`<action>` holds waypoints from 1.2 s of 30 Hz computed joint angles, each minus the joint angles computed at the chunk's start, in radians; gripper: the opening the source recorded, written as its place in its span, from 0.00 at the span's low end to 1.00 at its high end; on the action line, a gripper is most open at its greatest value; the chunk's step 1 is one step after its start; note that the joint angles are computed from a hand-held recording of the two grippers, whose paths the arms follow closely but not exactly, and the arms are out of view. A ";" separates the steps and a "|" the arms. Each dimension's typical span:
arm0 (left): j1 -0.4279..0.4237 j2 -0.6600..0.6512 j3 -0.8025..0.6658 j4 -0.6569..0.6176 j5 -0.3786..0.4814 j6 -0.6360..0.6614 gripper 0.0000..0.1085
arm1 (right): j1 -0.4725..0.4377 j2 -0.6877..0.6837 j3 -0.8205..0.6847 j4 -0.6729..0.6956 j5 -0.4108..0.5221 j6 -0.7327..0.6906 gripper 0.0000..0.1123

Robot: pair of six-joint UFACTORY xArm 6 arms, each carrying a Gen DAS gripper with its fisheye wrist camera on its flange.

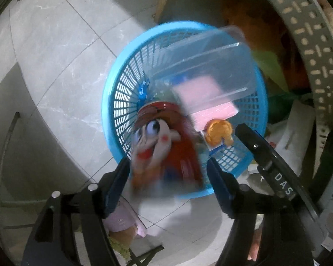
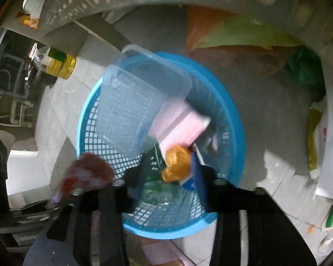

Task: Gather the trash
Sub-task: 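Move both grippers back over the table toward the red snack bag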

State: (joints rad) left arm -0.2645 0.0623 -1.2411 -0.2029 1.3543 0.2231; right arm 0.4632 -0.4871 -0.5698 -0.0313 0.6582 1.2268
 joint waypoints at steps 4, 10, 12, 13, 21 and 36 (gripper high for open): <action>0.013 -0.021 -0.028 -0.029 0.014 0.019 0.70 | 0.019 -0.082 0.034 -0.075 0.025 0.080 0.46; 0.077 -0.080 -0.119 -0.079 0.163 0.082 0.70 | 0.114 -0.266 0.073 -0.211 0.128 0.264 0.46; 0.112 -0.111 -0.161 -0.122 0.224 0.126 0.70 | 0.164 -0.325 0.078 -0.250 0.181 0.331 0.47; 0.130 -0.123 -0.178 -0.141 0.247 0.146 0.71 | 0.202 -0.363 0.081 -0.270 0.215 0.370 0.47; 0.456 -0.267 -0.319 -0.374 0.497 0.376 0.80 | 0.497 -0.408 -0.011 -0.370 0.402 0.562 0.55; 1.291 -0.294 -0.362 -0.635 0.494 0.755 0.86 | 0.675 0.063 -0.645 -0.580 0.525 0.247 0.72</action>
State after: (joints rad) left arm 1.0262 -0.2320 -1.6030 -0.8380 1.8482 0.9780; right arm 1.1382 -0.4242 -1.2146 -0.6109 1.1829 1.4740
